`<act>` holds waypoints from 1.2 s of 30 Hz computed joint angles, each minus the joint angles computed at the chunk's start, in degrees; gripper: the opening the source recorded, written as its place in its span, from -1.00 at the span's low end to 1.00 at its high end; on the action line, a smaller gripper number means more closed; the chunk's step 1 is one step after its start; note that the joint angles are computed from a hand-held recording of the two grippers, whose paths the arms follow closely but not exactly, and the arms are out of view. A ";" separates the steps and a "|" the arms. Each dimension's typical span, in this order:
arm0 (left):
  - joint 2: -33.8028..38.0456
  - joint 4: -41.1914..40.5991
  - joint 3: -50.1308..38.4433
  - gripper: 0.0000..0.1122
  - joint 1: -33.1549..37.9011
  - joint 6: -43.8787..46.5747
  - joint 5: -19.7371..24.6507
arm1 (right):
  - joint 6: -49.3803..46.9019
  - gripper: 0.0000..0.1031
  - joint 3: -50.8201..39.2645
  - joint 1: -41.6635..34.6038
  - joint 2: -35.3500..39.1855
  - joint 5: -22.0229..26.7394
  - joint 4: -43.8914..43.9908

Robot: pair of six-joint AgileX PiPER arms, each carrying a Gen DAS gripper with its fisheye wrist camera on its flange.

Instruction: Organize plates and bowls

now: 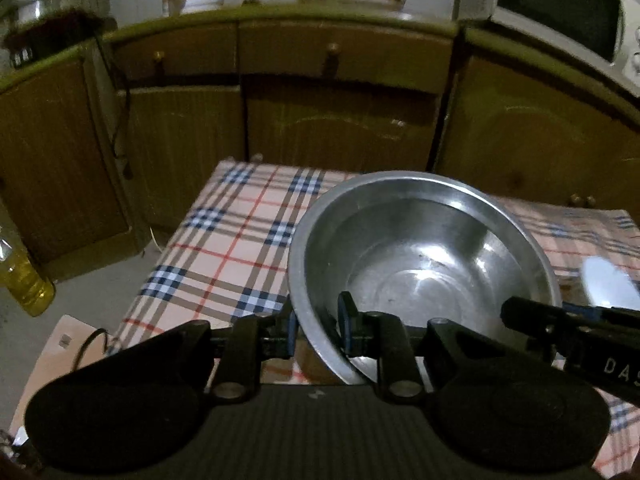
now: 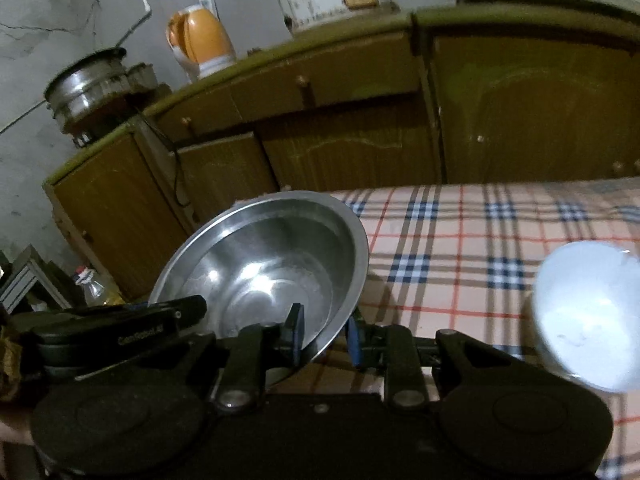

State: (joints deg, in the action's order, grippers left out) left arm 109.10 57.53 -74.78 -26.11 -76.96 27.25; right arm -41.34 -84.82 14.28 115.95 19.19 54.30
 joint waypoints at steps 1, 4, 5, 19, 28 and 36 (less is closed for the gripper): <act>-1.11 0.66 0.69 -0.61 -1.26 -0.97 1.26 | -2.07 -0.44 2.53 -0.29 -2.34 -0.35 1.71; -5.07 3.75 3.74 -0.61 -5.92 -5.44 4.98 | -9.78 -0.44 10.38 -1.68 -9.43 -0.85 8.38; -6.20 4.28 4.55 -0.61 -7.54 -6.57 6.22 | -10.65 -0.44 12.76 -2.24 -11.77 -0.67 9.13; -9.16 8.01 9.76 -0.58 -33.55 -24.29 16.76 | -31.89 -0.47 46.66 -27.70 -45.54 12.40 19.55; 0.48 6.94 2.04 -0.57 -40.96 -23.93 15.45 | -45.93 -0.48 54.74 -56.62 -47.99 27.82 18.62; 9.01 3.82 -6.01 -0.55 -43.33 -18.98 13.46 | -56.64 -0.51 54.99 -71.32 -38.83 31.47 18.18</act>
